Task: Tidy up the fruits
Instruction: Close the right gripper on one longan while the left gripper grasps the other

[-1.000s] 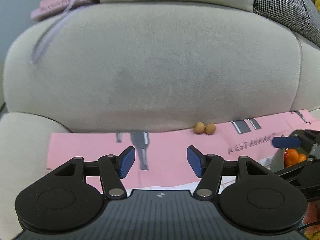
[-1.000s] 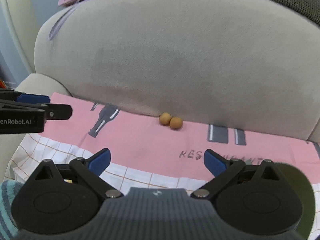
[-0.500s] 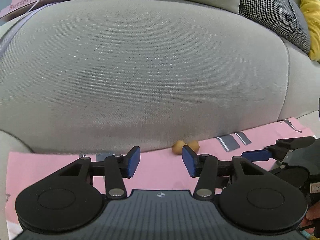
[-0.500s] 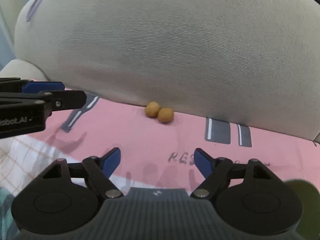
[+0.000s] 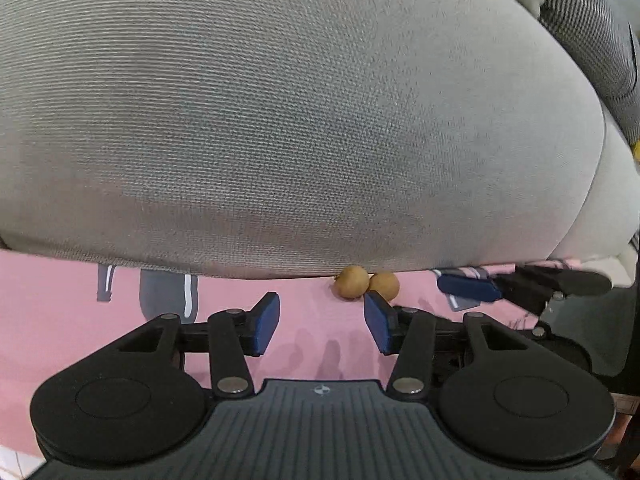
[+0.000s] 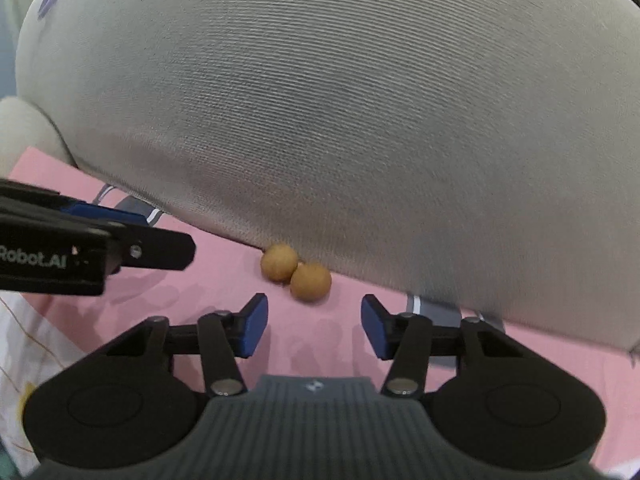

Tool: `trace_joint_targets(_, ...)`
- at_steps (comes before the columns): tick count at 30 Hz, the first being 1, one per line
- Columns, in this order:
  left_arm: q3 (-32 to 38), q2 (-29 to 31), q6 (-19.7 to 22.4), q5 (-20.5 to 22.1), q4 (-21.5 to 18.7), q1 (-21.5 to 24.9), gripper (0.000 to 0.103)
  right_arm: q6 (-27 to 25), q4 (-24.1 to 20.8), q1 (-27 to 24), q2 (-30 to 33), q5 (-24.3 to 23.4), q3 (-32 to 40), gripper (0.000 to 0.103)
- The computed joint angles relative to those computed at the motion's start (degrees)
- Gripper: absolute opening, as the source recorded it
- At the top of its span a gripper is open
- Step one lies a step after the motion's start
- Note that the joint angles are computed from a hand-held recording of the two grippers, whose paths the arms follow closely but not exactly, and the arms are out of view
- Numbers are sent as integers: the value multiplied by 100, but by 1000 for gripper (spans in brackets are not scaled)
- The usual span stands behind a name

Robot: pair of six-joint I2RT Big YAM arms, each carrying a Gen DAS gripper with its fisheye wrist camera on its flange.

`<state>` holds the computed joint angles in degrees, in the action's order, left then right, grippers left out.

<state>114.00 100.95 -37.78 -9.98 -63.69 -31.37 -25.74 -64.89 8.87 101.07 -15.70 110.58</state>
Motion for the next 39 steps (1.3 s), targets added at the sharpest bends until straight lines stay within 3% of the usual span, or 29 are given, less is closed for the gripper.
trace_joint_targets(11, 21, 127, 326, 16, 52, -40, 54, -549, 238, 155, 308, 196, 166, 42)
trace_joint_targets(17, -164, 41, 211, 26, 102, -44, 53, -465, -73, 230, 563, 216, 445, 27)
trace_joint_targets(32, 720, 766, 303, 183, -216, -22, 53, 460, -677, -170, 670, -128, 872, 25)
trace_joint_targets(39, 1249, 1154, 56, 103, -575, -29, 49, 604, -769, -300, 748, -108, 1018, 25)
